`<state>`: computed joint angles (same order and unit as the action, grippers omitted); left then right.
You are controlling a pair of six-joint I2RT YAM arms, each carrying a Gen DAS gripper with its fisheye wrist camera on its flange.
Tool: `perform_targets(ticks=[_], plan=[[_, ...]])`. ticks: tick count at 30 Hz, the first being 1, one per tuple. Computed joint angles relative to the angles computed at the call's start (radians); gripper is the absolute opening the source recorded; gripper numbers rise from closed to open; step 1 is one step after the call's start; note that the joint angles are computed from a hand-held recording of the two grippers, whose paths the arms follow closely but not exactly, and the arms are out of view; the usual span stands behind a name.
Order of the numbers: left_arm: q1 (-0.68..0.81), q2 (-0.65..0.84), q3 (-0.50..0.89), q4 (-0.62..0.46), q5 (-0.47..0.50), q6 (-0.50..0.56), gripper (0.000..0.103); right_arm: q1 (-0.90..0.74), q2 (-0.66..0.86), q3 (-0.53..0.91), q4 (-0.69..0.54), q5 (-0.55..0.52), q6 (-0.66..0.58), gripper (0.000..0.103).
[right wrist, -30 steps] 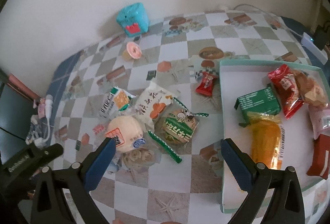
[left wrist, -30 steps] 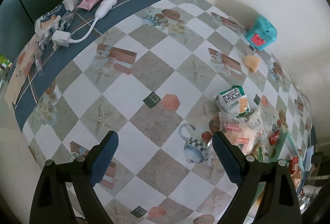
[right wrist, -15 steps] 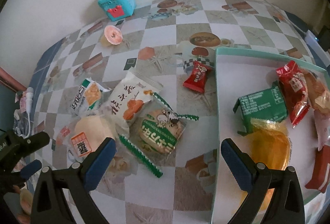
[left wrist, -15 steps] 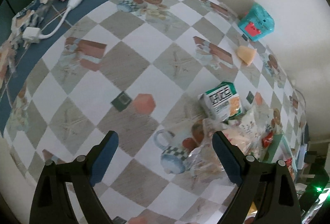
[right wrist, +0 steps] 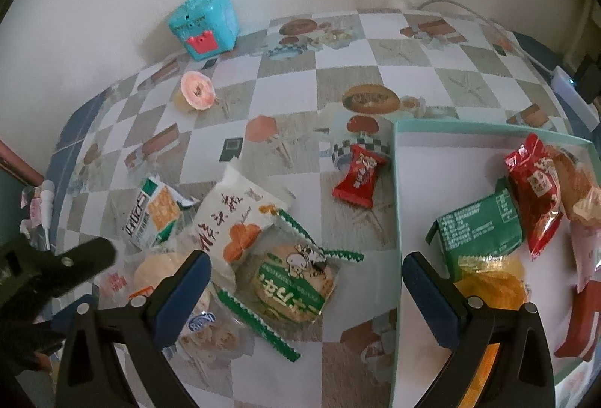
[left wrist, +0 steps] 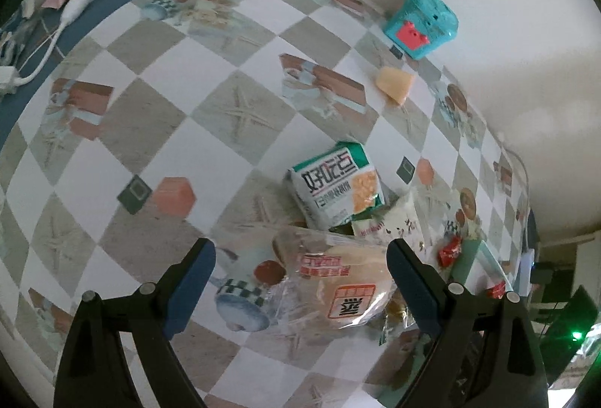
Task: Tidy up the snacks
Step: 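Grasp the round bun bag with the left gripper while the right gripper grasps the green cartoon pack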
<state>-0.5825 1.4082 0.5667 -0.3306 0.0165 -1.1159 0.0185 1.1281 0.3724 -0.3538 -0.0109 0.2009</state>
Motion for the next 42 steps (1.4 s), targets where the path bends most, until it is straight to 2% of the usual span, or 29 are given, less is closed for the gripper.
perform_targets(ticks=[4,7,22,31,38,42], plan=[[0.004,0.033,0.009,0.007,0.001,-0.008,0.093,0.023,-0.013,-0.007,0.013,0.014,-0.004,0.099],[0.017,0.03,-0.003,0.007,-0.003,-0.015,0.093,0.03,-0.015,-0.001,0.003,-0.008,-0.004,0.092],[-0.011,0.024,0.005,0.035,0.005,-0.004,0.093,0.03,0.081,-0.011,0.042,-0.021,-0.017,0.084],[-0.087,0.173,0.116,0.027,0.001,0.031,0.094,0.028,0.105,-0.024,0.061,-0.002,-0.034,0.07],[-0.117,0.28,0.18,-0.024,-0.019,0.016,0.094,0.023,0.097,-0.028,0.06,-0.004,-0.048,0.069],[-0.1,0.28,0.157,-0.013,-0.001,-0.012,0.094,0.028,0.093,-0.03,0.056,0.001,-0.05,0.067]])
